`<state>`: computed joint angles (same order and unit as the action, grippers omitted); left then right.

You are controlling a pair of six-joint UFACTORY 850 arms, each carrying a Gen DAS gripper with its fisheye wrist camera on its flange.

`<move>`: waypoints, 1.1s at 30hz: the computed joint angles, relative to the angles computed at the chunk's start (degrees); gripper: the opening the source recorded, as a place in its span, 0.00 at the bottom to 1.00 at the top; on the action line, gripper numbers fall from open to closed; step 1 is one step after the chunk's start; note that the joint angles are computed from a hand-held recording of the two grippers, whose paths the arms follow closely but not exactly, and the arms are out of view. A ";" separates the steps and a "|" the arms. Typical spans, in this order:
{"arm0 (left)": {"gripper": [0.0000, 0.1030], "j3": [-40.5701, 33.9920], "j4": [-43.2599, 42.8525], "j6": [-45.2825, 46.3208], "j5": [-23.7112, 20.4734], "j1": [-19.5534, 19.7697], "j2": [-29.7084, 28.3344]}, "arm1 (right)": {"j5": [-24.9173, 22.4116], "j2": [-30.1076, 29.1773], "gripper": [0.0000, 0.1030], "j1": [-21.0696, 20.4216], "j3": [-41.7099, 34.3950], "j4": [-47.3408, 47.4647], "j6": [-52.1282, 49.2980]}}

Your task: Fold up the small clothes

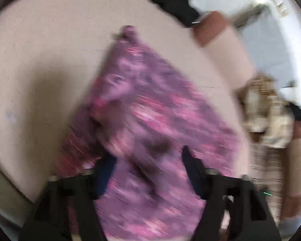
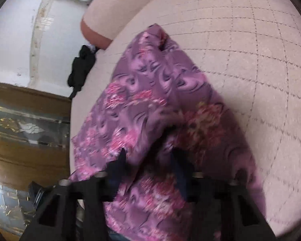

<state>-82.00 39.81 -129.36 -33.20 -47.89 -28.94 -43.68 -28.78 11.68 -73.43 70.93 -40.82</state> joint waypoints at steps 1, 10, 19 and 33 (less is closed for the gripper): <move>0.19 -0.85 -3.60 4.08 -1.67 0.53 -0.74 | 0.16 -0.30 0.09 -0.04 -0.27 -0.78 0.68; 0.06 8.01 14.44 -13.12 4.59 -4.58 7.77 | 2.32 12.77 0.07 -1.21 8.69 3.07 -9.59; 0.06 7.56 12.08 -12.17 1.80 -6.85 5.04 | 13.58 15.76 0.06 3.50 12.42 -20.06 8.91; 0.27 2.19 -2.05 3.65 -5.29 -7.81 0.82 | 17.00 14.20 0.18 6.44 11.82 -48.03 33.42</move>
<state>-79.81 37.76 -125.71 -38.49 -55.70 -28.12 -26.68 -14.58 18.12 -61.61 22.90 -7.41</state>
